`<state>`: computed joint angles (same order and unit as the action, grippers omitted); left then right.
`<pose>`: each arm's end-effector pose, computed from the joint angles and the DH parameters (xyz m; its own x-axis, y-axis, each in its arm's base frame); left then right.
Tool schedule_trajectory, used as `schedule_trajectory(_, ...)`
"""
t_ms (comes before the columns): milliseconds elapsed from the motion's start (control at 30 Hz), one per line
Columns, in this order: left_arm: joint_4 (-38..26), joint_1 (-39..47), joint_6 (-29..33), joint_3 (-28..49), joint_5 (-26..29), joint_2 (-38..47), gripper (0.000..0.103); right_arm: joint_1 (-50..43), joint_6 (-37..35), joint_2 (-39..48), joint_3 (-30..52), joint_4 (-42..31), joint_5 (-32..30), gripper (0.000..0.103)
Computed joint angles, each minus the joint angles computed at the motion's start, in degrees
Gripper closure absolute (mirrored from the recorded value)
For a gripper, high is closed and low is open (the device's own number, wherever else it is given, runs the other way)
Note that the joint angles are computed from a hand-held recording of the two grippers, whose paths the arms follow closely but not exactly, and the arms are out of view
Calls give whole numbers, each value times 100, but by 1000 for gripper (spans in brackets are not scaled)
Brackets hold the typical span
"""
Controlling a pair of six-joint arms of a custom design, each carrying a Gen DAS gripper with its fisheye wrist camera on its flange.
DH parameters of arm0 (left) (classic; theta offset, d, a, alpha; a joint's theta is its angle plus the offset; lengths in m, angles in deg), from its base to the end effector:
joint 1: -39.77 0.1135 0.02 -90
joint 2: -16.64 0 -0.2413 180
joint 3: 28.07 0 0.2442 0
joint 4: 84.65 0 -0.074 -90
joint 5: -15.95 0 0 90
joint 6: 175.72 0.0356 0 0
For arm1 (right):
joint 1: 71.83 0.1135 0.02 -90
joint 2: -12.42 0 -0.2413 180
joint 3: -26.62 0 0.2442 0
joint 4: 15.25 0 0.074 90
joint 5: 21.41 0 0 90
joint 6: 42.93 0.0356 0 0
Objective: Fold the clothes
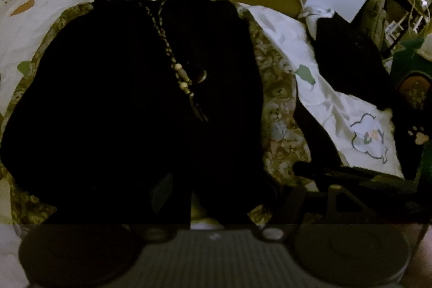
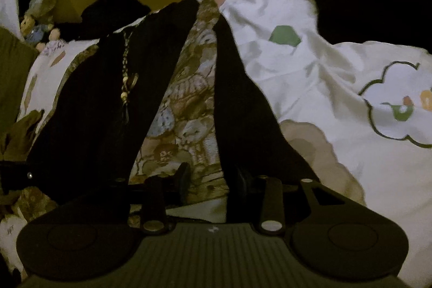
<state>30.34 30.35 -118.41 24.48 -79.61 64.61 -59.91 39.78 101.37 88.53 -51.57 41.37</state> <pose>0.1543 -0.0221 0.2171 -0.7846 -0.4147 -0.4608 -0.3660 0.9098 -0.1956 0.2710 0.0739 0.1493 -0.8187 -0.2882 -0.4966 -0.4922 0.7976 0.3486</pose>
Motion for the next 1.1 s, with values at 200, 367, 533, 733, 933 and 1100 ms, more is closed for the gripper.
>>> schedule_trajectory(200, -3, 82, 6, 5, 33, -13, 31, -37, 148, 242, -65, 250, -84, 68)
schedule_trajectory(367, 29, 116, 33, 31, 57, 5, 31, -202, 104, 195, 16, 149, -127, 95)
schedule_trajectory(533, 28, 190, 96, 36, 97, -53, 31, -448, 94, -60, 78, 67, -172, 98)
schedule_trajectory(733, 155, 15, -16, -58, 108, 35, 31, -1029, -244, 36, 768, -470, -202, 98)
schedule_trajectory(933, 154, -311, -146, -140, 87, 194, 31, -1589, -574, 666, 1707, -1009, 77, 98)
schedule_trajectory(1100, 95, -539, -379, -248, 137, 345, 31, -1732, -373, 1121, 2166, -1167, 318, 98)
